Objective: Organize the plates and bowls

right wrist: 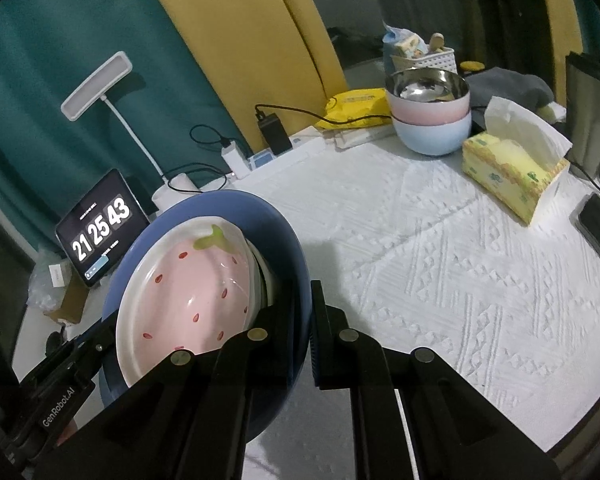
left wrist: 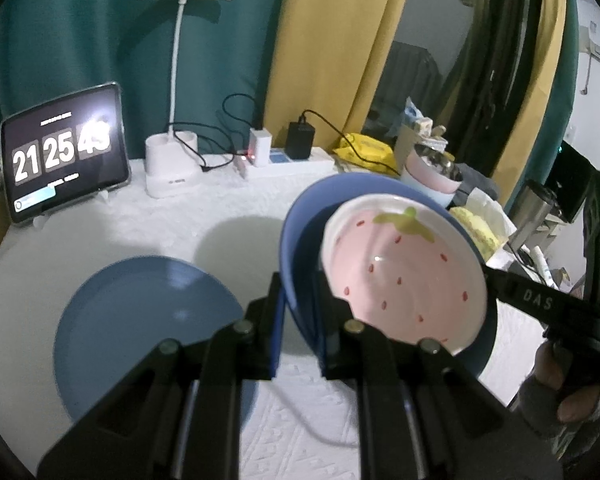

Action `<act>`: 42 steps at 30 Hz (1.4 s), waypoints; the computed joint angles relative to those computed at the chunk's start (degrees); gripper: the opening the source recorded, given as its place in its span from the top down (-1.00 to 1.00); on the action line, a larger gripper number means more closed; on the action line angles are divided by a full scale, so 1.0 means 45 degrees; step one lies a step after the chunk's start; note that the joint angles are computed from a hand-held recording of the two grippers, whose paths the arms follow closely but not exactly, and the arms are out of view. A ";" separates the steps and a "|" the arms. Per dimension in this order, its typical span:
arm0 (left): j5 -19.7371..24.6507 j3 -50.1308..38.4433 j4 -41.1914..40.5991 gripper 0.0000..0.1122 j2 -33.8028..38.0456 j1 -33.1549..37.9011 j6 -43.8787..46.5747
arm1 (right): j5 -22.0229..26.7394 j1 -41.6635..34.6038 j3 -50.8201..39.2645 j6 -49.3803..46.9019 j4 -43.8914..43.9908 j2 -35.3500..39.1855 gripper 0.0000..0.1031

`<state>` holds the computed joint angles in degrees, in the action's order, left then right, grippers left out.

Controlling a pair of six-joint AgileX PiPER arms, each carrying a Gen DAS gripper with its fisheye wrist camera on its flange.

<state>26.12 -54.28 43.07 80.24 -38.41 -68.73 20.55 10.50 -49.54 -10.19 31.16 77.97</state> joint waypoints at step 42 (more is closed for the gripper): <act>-0.1737 0.2908 -0.5815 0.79 -0.3070 0.4863 0.6803 | 0.0183 0.4942 -0.2657 0.9586 -0.8532 0.2008 0.82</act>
